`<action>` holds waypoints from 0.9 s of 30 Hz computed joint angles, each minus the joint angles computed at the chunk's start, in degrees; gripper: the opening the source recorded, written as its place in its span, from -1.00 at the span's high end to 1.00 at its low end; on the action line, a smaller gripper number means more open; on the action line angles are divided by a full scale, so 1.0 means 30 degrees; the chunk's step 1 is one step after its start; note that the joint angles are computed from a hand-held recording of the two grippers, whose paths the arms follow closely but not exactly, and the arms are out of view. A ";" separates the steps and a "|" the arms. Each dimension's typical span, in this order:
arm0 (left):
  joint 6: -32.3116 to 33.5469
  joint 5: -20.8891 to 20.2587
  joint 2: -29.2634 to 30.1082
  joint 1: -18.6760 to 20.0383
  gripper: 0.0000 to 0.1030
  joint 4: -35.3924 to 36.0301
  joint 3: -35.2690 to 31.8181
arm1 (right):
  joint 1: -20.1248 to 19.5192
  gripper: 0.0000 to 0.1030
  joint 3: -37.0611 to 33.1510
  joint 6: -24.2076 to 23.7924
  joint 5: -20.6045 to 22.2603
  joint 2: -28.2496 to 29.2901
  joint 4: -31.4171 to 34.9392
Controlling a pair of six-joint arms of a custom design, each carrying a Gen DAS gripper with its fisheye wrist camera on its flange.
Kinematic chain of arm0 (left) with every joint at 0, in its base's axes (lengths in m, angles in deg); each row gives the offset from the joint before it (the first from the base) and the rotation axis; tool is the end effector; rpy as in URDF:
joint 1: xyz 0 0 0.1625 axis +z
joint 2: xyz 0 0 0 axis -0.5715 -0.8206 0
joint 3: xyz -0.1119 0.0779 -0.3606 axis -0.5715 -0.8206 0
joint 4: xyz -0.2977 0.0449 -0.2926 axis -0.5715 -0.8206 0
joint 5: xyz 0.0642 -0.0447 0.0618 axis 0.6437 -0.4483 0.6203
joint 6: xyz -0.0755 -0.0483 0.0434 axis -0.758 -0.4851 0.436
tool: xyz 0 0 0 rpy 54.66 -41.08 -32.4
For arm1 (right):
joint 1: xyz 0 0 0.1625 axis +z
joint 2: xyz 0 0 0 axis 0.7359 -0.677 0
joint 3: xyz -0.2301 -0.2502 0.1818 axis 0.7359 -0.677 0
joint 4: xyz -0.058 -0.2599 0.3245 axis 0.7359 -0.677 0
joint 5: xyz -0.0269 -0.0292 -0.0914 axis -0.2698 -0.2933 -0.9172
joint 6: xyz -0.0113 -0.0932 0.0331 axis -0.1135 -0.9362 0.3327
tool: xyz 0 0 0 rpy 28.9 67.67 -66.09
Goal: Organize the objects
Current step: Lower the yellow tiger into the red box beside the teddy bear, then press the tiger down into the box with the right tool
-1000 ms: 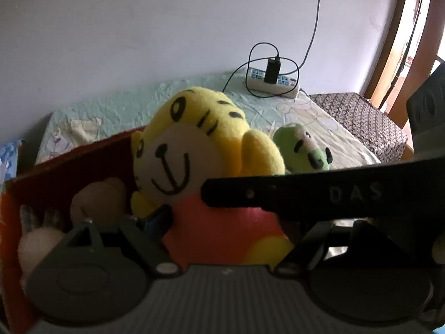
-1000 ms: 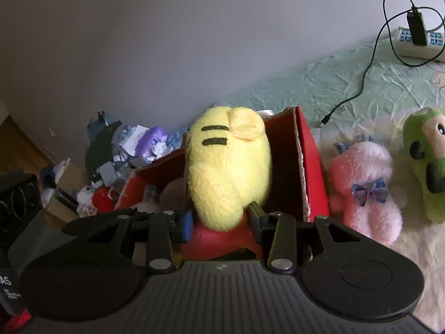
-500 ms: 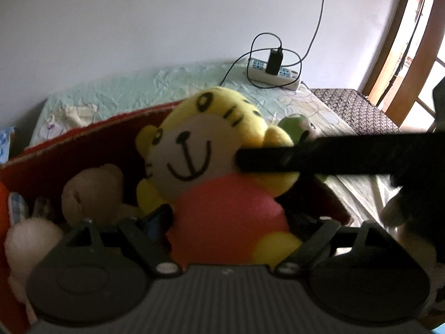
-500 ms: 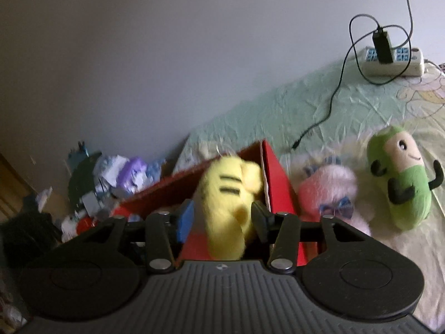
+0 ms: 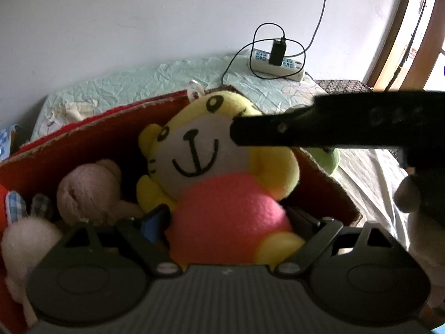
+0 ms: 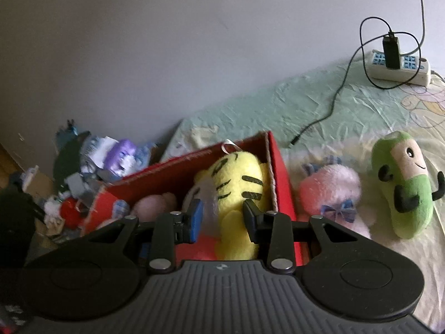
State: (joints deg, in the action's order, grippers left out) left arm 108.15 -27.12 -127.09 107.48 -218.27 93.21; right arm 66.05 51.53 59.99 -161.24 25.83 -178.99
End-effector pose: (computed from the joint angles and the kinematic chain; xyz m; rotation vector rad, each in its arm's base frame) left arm -0.0427 -0.7451 0.3795 0.6509 2.4435 -0.7423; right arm 0.4529 -0.7728 0.0026 0.5941 -2.7801 0.9452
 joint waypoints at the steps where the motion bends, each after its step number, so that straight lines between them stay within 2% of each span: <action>1: 0.0086 0.0045 0.0000 0.0014 -0.78 -0.0007 0.0031 | 0.0018 0.29 -0.0215 -0.0005 -0.0174 0.0140 0.0165; 5: 0.0314 0.0321 0.0078 -0.0017 -0.79 0.0085 -0.0092 | 0.0116 0.28 -0.0511 -0.0437 -0.0758 0.0373 0.0480; 19: -0.0854 0.1428 0.0466 -0.0309 -0.90 0.1745 -0.0958 | -0.0136 0.28 0.1778 -0.1256 0.0160 -0.0565 -0.1939; 27: -0.1181 0.2032 0.0691 -0.0438 -0.94 0.2249 -0.1276 | -0.0152 0.28 0.2224 -0.1481 0.0238 -0.0704 -0.2544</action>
State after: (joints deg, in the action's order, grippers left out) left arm 104.61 -21.02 -125.01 106.17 -211.52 89.38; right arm 65.60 58.21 55.55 -160.53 23.71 -186.63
